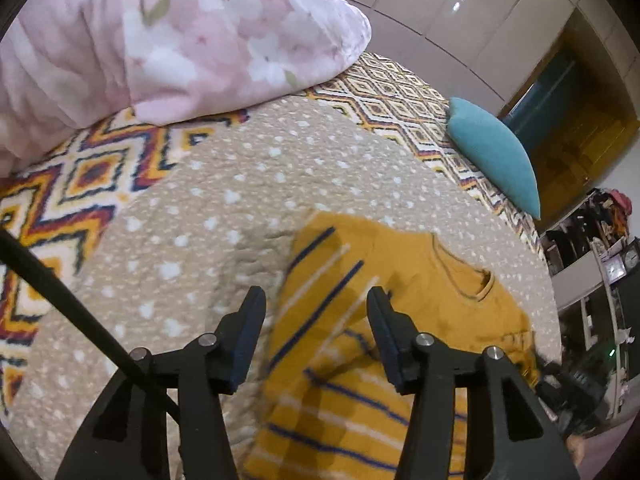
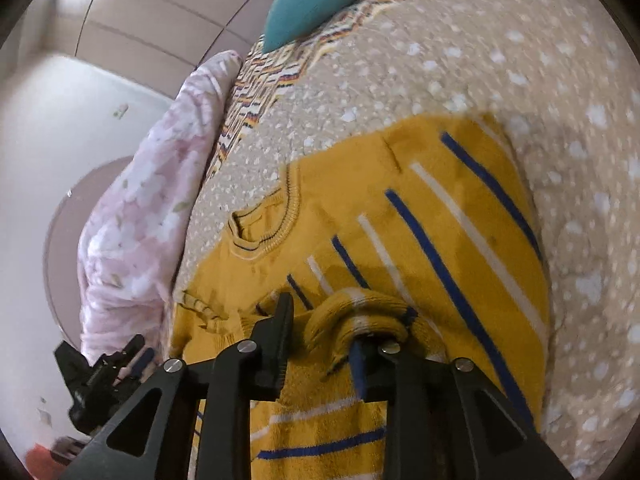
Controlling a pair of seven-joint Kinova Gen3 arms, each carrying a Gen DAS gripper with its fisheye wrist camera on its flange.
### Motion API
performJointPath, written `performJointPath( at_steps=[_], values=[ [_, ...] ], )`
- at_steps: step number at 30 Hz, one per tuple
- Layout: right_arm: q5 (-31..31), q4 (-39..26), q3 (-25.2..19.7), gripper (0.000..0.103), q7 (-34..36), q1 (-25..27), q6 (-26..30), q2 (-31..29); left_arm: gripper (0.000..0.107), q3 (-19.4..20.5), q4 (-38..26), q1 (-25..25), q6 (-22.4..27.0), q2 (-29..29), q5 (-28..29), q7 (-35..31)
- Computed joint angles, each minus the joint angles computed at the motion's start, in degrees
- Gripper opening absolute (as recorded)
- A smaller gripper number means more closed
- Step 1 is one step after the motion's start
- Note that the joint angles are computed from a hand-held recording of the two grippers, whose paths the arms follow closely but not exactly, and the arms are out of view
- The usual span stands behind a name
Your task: Fold small clothes
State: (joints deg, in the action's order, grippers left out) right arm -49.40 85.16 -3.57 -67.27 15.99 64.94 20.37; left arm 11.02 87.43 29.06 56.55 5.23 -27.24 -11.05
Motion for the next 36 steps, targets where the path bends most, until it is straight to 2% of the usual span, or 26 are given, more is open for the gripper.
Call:
performJointPath(
  at_steps=[6,10,14,16,19,22,23,24,25,27,29,31,34,36],
  values=[
    [-1.3,-0.8,-0.3,0.042,-0.3,1.8,-0.1,-1.4,0.054,2.6,3.5,1.8,2.9,-2.9,-2.3,1.8],
    [0.8,-1.1,-4.7,0.043,-0.9,6.1,-0.6,-2.4,0.054,4.8,4.5,4.0,5.8,-2.5,-4.9,2.8],
    [1.5,-0.6,-3.5,0.048,-0.3,6.2,-0.9,-3.9,0.055,5.3,4.8,6.4,6.7,-0.5,-6.3,2.6],
    [2.9,0.6,-3.3,0.054,-0.2,6.0,-3.1,-5.5,0.055,5.2,4.7,7.7,7.2,0.8,-7.0,1.9],
    [2.4,2.4,-1.0,0.055,1.6,4.9,-5.0,-8.0,0.055,4.6,5.6,10.3,8.1,1.8,-10.5,4.2],
    [0.9,2.7,4.0,0.055,5.7,0.4,-2.5,-9.9,0.057,4.3,6.7,13.4,9.6,3.0,-15.8,7.8],
    [0.9,2.4,6.0,0.05,6.6,-2.0,-1.5,-10.0,0.058,4.1,7.2,14.4,10.1,3.5,-17.6,9.4],
    [1.3,1.8,7.4,0.04,7.8,-4.6,0.1,-10.1,0.06,4.0,7.8,15.3,10.4,3.9,-19.1,11.4],
    [2.1,1.0,8.1,0.036,8.7,-7.3,1.6,-9.8,0.06,3.7,8.2,15.7,10.3,4.0,-19.7,12.9],
    [3.9,-0.1,8.3,0.028,9.9,-12.1,2.8,-9.3,0.061,0.1,9.7,18.7,8.4,3.7,-20.0,14.9],
    [5.4,-1.0,8.6,0.028,10.7,-17.4,3.0,-8.2,0.067,-2.8,12.4,20.2,4.7,2.0,-20.1,17.2],
    [8.8,-1.7,6.8,0.028,10.0,-22.7,0.8,-6.9,0.076,-1.8,16.0,17.7,0.0,-0.1,-20.4,20.7],
    [15.7,-3.4,4.9,0.028,6.0,-30.6,-3.7,-4.3,0.076,3.2,21.7,10.4,-7.0,-3.8,-21.1,27.6],
    [20.4,-6.0,4.7,0.028,2.8,-36.0,-5.2,-1.6,0.076,4.3,23.9,9.0,-9.7,-5.1,-23.0,30.8]
  ],
)
